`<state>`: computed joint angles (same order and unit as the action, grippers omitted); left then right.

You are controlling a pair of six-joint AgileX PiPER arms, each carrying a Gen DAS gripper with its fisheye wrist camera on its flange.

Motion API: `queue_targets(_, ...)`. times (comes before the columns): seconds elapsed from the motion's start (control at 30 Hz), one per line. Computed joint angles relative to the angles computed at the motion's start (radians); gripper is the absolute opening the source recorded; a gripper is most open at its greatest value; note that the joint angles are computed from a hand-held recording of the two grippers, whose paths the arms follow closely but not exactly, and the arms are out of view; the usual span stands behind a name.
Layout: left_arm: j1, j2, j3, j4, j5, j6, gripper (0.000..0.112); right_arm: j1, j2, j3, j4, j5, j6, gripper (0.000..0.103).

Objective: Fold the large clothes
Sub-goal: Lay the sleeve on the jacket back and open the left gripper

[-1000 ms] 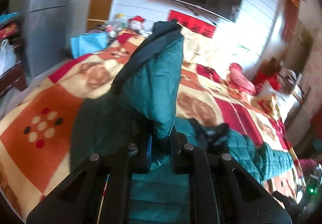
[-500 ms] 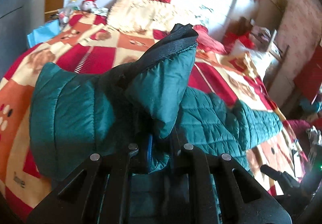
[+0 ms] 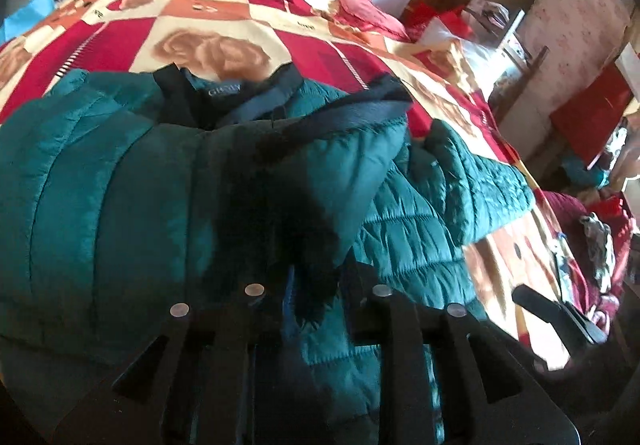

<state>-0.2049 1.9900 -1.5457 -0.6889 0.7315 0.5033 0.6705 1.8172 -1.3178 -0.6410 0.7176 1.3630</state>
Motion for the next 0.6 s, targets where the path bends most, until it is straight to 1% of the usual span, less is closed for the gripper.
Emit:
queue_targets(0.03, 0.02, -0.013, 0.003, -0.021, 0.034, 0.024, 0.027, -0.003, -0.002, 0.003, 0.002, -0.001, -0.001, 0.103)
queue_targets(0.1, 0.056, -0.056, 0.032, -0.052, 0.061, 0.076, 0.038, -0.009, -0.006, 0.012, 0.002, -0.008, 0.003, 0.103)
queue_targets(0.13, 0.07, -0.086, 0.058, -0.057, 0.05, 0.097, 0.051, -0.013, -0.007, 0.014, 0.007, -0.015, -0.001, 0.103)
queue_targets(0.17, 0.088, -0.117, 0.085, -0.066, 0.037, 0.123, 0.061, -0.018, -0.007, 0.014, 0.012, -0.024, -0.003, 0.103)
queue_targets(0.23, 0.135, -0.17, 0.13, -0.096, 0.025, 0.185, 0.062, -0.027, -0.006, 0.01, 0.024, -0.046, -0.005, 0.103)
queue_targets(0.3, 0.183, -0.209, 0.161, -0.071, 0.007, 0.208, 0.062, -0.042, 0.001, 0.001, 0.049, -0.083, -0.018, 0.103)
queue_targets(0.4, 0.24, -0.252, 0.216, 0.018, -0.082, 0.194, 0.062, -0.049, 0.021, -0.023, 0.068, -0.116, -0.024, 0.103)
queue_targets(0.47, 0.266, -0.26, 0.247, 0.115, -0.167, 0.139, 0.062, -0.052, 0.053, -0.068, 0.094, -0.106, -0.056, 0.103)
queue_targets(0.5, 0.274, -0.253, 0.253, 0.164, -0.196, 0.099, 0.062, -0.056, 0.077, -0.101, 0.114, -0.1, -0.082, 0.103)
queue_targets(0.53, 0.293, -0.239, 0.25, 0.205, -0.209, 0.062, 0.062, -0.062, 0.104, -0.137, 0.134, -0.097, -0.107, 0.103)
queue_targets(0.6, 0.331, -0.203, 0.236, 0.244, -0.211, 0.018, 0.062, -0.074, 0.157, -0.205, 0.181, -0.083, -0.156, 0.103)
